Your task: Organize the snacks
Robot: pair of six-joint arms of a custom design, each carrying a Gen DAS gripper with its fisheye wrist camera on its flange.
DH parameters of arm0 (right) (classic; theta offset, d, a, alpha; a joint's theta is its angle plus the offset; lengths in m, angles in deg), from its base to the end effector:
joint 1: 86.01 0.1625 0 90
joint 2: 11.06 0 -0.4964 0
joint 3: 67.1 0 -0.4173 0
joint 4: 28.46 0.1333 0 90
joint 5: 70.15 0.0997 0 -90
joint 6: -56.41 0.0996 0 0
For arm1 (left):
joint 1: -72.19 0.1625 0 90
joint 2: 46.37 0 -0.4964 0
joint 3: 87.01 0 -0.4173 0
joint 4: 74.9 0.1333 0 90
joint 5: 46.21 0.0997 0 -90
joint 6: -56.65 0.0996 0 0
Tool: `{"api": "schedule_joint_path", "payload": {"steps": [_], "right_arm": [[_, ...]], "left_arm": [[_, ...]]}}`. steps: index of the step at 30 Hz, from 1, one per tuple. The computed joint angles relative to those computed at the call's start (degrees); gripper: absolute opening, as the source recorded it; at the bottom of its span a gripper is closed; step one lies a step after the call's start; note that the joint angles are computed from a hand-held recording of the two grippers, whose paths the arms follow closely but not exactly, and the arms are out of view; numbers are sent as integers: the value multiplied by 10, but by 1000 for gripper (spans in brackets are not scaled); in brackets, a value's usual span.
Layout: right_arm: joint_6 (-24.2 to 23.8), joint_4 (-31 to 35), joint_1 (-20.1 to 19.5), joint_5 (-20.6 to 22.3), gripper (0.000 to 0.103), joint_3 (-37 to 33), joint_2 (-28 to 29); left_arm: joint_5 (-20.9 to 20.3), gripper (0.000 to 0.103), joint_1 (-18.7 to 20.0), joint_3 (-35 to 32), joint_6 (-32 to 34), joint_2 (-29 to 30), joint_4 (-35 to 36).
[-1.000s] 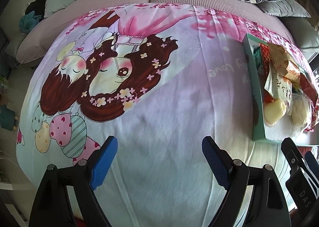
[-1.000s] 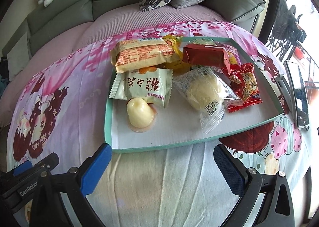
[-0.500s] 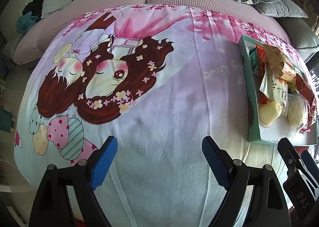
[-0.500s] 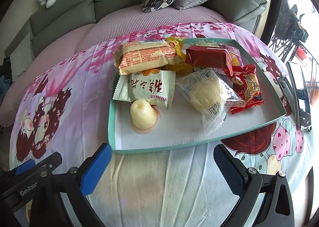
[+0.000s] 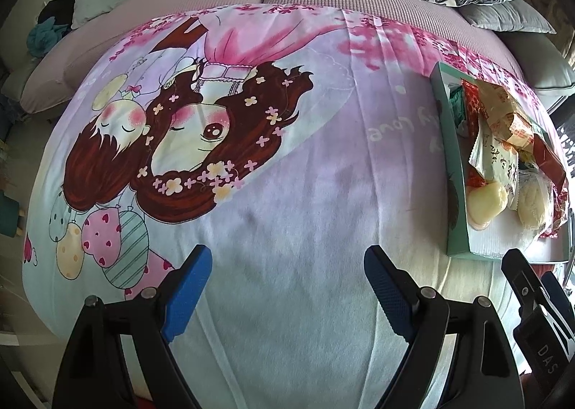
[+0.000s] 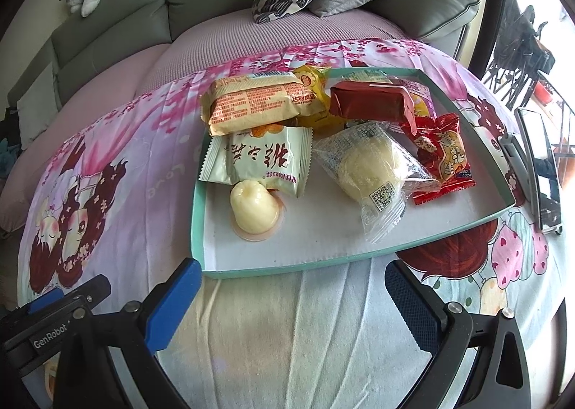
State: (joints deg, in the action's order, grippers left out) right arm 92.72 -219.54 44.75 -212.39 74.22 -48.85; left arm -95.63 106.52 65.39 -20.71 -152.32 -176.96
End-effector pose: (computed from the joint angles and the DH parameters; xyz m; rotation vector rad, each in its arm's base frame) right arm 0.2970 -0.2610 -0.0042 0.1143 -2.3156 0.6694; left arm -0.0457 -0.2711 0.2186 -0.1729 2.2896 -0.4922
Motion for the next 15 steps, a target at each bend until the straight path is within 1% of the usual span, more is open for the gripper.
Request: {"api": "schedule_joint_path", "payload": {"steps": [15], "right_arm": [[5, -1, 1, 0, 103, 0, 0]], "left_arm": [[0, 87, 1, -1, -10, 2, 6]]}}
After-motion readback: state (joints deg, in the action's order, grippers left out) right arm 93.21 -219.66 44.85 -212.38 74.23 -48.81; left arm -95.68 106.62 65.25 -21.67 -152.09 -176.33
